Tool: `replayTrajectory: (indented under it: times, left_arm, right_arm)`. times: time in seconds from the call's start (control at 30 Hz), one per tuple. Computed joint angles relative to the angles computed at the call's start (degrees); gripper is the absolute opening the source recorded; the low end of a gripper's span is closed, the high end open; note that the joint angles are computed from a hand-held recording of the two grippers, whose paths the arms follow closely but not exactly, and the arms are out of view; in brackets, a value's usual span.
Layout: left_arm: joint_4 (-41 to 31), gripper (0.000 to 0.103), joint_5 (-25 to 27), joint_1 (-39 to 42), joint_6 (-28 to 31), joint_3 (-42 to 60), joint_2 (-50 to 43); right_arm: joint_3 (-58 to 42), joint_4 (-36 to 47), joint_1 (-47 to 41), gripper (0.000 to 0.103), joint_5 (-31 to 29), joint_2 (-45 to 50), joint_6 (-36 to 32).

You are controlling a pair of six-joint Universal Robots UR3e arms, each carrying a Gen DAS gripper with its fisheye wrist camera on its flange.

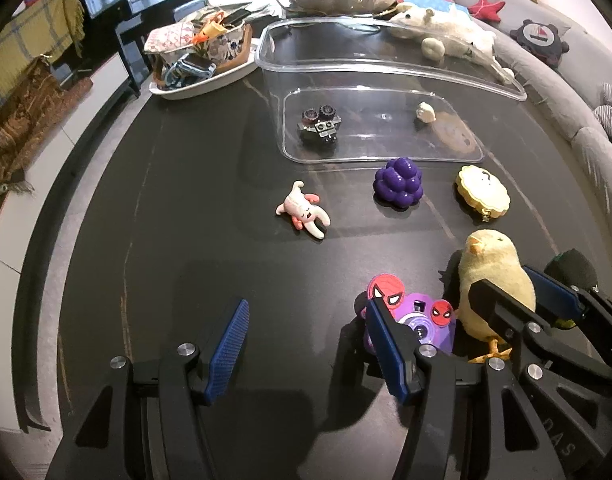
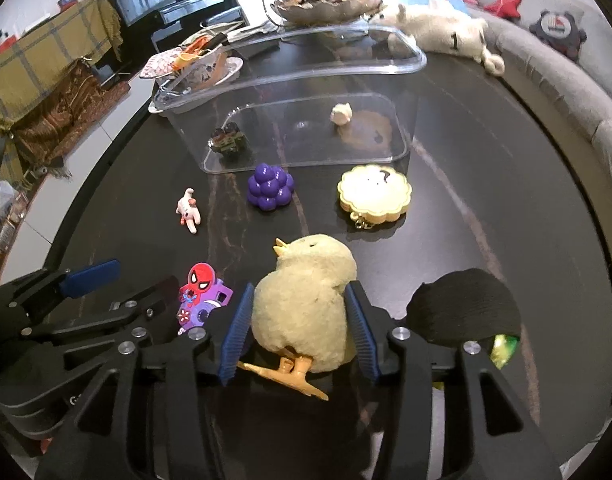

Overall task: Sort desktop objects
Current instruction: 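Close the right gripper around the yellow plush chick, then close the left gripper on the purple Spider-Man toy while the right gripper holds the chick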

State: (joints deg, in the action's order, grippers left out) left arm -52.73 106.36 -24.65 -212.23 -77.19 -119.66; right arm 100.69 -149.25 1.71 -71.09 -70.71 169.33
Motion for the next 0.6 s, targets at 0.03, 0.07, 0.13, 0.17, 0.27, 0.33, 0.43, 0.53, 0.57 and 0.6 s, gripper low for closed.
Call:
replayTrajectory:
  times: [0.03, 0.07, 0.13, 0.17, 0.27, 0.33, 0.43, 0.53, 0.57, 0.6]
  left_arm:
    - [0.0, 0.057, 0.0, 0.1, 0.0, 0.0, 0.0]
    - [0.1, 0.057, 0.1, 0.1, 0.0, 0.0, -0.1]
    - [0.5, 0.057, 0.0, 0.2, 0.0, -0.3, -0.1]
    - [0.8, 0.057, -0.2, 0.3, 0.0, -0.4, 0.0]
    - [0.7, 0.057, -0.6, 0.4, 0.1, -0.4, 0.0]
    - [0.6, 0.057, -0.7, 0.4, 0.1, -0.3, 0.0]
    - [0.8, 0.057, -1.2, 0.6, 0.2, -1.0, 0.6]
    - [1.6, 0.057, -2.3, 0.9, 0.8, -2.5, 2.1]
    - [2.0, 0.057, -2.8, 1.0, 1.0, -3.1, 2.7]
    - [2.7, 0.057, -3.5, 1.2, 1.4, -3.9, 3.5]
  right_arm:
    - [-0.3, 0.1, 0.2, 0.047, -0.2, 0.3, 0.0]
    - [-0.6, 0.1, 0.3, 0.047, -0.4, 0.7, 0.0]
    - [-1.0, 0.0, 0.5, 0.047, -0.6, 1.1, 0.1]
    - [-1.2, 0.1, 0.5, 0.047, -0.5, 1.3, 0.3]
    - [-1.5, 0.4, 0.4, 0.047, -0.1, 1.6, 0.0]
    - [-1.1, -0.4, 0.5, 0.045, -0.2, 1.6, -0.8]
    - [-0.6, -1.1, 0.7, 0.044, -0.9, 1.2, -1.1]
    - [0.0, -1.7, 0.8, 0.044, -1.3, 0.5, -1.3]
    - [0.4, -1.8, 0.6, 0.044, -1.0, 0.0, -1.2]
    - [0.8, -2.0, 0.4, 0.044, -0.7, -0.5, -1.2]
